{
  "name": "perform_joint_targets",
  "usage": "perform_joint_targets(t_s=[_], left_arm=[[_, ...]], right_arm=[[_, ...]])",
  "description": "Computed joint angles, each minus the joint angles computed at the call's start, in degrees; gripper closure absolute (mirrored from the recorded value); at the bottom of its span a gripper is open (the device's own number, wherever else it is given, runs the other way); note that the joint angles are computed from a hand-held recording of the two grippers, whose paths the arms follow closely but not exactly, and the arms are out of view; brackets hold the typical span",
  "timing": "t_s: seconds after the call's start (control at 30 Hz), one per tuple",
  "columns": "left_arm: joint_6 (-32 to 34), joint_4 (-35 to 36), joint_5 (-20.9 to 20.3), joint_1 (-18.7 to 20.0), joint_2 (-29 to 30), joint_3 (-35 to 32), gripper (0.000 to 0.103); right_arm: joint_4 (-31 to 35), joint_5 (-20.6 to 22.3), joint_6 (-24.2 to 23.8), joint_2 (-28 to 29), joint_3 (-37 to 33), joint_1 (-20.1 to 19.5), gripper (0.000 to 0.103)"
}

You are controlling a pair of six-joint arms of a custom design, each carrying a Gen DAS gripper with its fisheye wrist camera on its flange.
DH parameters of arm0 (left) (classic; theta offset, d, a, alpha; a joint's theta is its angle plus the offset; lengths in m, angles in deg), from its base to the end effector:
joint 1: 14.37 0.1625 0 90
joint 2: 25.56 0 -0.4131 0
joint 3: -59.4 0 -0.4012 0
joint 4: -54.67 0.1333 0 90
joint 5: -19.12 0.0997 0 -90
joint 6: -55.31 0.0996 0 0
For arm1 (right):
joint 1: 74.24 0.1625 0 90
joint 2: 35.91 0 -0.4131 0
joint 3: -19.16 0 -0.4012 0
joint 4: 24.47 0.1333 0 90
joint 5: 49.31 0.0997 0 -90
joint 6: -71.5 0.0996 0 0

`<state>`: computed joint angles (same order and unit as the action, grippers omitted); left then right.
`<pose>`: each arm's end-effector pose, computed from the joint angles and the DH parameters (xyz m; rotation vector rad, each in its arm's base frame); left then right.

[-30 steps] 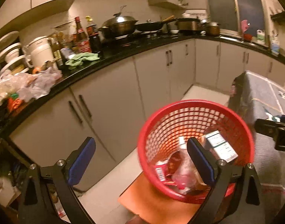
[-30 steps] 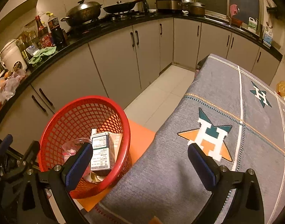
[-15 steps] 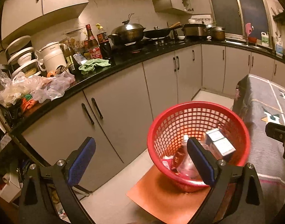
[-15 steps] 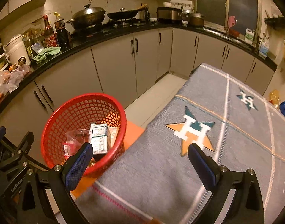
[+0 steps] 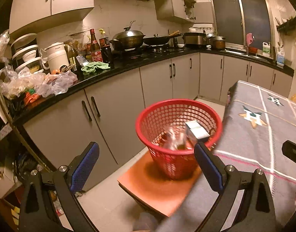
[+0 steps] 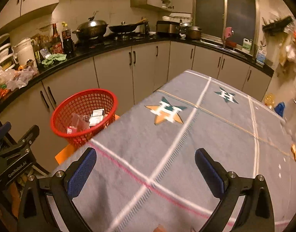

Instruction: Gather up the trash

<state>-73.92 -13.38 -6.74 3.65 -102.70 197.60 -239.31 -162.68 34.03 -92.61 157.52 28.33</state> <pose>-0.1736 -0.2909 0.1099 0.0118 1.7712 -1.2063 0.1830 -0.3898 0.1124 0.8595 -2.3185 0.8424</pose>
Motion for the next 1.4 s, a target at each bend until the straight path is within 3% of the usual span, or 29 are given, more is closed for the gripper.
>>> perform_joint_targets(t_s=[0.17,0.27,0.4,0.5,1.4], left_arm=[[-0.7,-4.8,-3.6,-4.6,4.1,0.9,0.005],[-3.7,-2.8,-4.7,-6.1,7.8,-0.3,0.005],[-5.0,-1.1,-4.7,-6.9,8.3,-1.1,0.005],[-6.0,0.9,-4.5,-7.1,9.4,-2.0,0.005],[-0.4,-4.9,-2.4,-4.1,9.5,-1.2,0.005]], right_arm=[[-8.9,2.5,-4.5,-3.2,7.2,-2.3,0.0],[-11.6,4.8,-4.9,-5.7,10.6,-3.9,0.0],[-13.6,5.4,-5.5,-6.4,12.1,-4.7,0.0],[-12.8,6.3,-4.7,-7.4,12.4,-5.4,0.0],[-11.6,4.6,-4.4,-5.7,10.8,-6.7,0.0]])
